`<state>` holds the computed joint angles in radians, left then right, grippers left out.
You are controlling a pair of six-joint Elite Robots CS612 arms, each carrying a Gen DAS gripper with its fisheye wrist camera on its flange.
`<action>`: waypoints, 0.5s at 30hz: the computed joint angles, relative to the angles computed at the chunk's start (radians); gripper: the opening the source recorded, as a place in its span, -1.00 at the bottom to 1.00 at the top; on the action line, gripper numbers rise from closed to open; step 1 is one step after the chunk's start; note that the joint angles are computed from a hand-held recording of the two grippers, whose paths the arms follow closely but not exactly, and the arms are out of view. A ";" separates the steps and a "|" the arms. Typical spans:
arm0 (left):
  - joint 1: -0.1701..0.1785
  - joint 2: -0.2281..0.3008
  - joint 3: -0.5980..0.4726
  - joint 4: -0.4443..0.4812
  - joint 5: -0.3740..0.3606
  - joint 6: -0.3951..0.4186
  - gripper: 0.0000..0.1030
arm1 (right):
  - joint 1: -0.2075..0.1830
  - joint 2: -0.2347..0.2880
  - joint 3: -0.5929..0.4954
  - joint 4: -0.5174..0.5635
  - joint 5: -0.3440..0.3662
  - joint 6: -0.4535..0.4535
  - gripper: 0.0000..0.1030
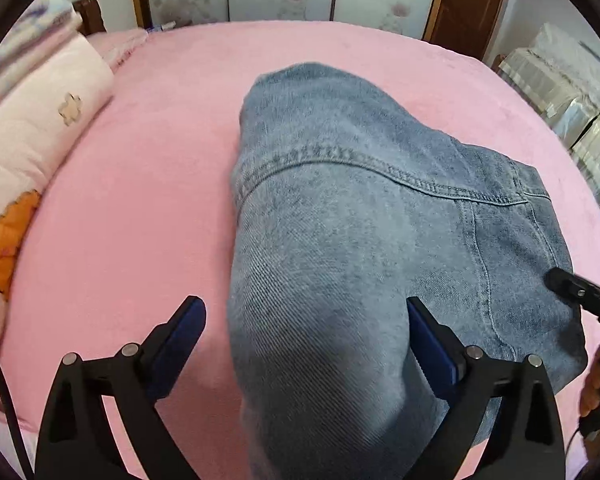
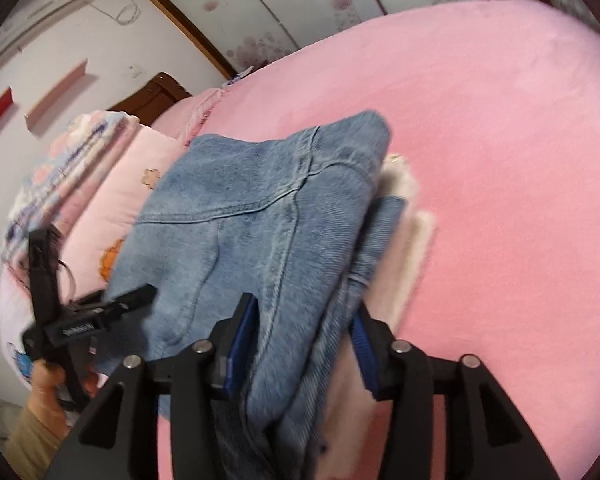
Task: Fold large clothes
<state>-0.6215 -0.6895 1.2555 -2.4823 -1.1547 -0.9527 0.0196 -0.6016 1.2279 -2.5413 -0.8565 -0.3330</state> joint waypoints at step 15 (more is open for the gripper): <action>-0.118 -0.147 0.114 0.161 0.216 -0.216 0.89 | -0.031 -0.170 0.214 -0.126 -0.138 -0.065 0.16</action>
<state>-0.7399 -0.8367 1.3697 -2.3216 -0.9390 -1.1688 -0.0116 -0.7715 1.4414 -2.6677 -0.9948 -0.3985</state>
